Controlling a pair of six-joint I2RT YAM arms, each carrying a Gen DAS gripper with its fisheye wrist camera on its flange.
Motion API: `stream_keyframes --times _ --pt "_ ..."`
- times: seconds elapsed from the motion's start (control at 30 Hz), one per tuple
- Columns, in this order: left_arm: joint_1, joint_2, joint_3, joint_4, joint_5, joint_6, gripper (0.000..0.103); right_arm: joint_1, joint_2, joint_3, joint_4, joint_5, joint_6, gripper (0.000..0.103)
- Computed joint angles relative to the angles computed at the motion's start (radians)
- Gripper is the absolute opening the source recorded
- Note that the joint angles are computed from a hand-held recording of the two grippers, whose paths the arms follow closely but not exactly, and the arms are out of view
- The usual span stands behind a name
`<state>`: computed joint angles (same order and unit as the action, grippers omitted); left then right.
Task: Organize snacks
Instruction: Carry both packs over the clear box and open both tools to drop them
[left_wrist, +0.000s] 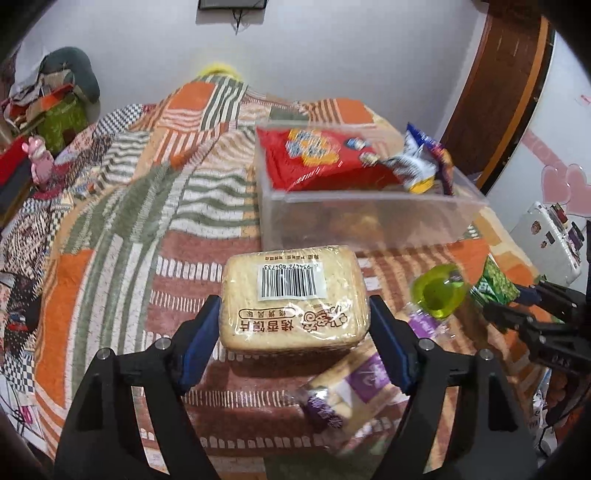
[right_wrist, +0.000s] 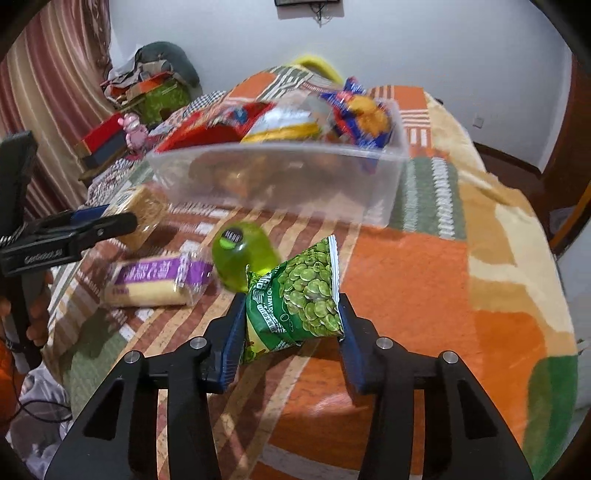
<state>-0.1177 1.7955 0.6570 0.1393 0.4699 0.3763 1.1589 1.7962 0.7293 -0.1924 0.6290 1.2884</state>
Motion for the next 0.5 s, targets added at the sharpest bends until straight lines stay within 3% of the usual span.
stream_keyframes --times 0.27,0.5 --pt "-0.026 -0.131 -0.013 -0.023 0.026 -0.029 0.077 -0.034 -0.113 -0.013 -0.057 0.083 -0.043 0.043" --pt "-0.086 -0.137 0.050 -0.027 0.026 -0.097 0.077 -0.102 -0.145 -0.005 -0.016 0.114 -0.152 0.043"
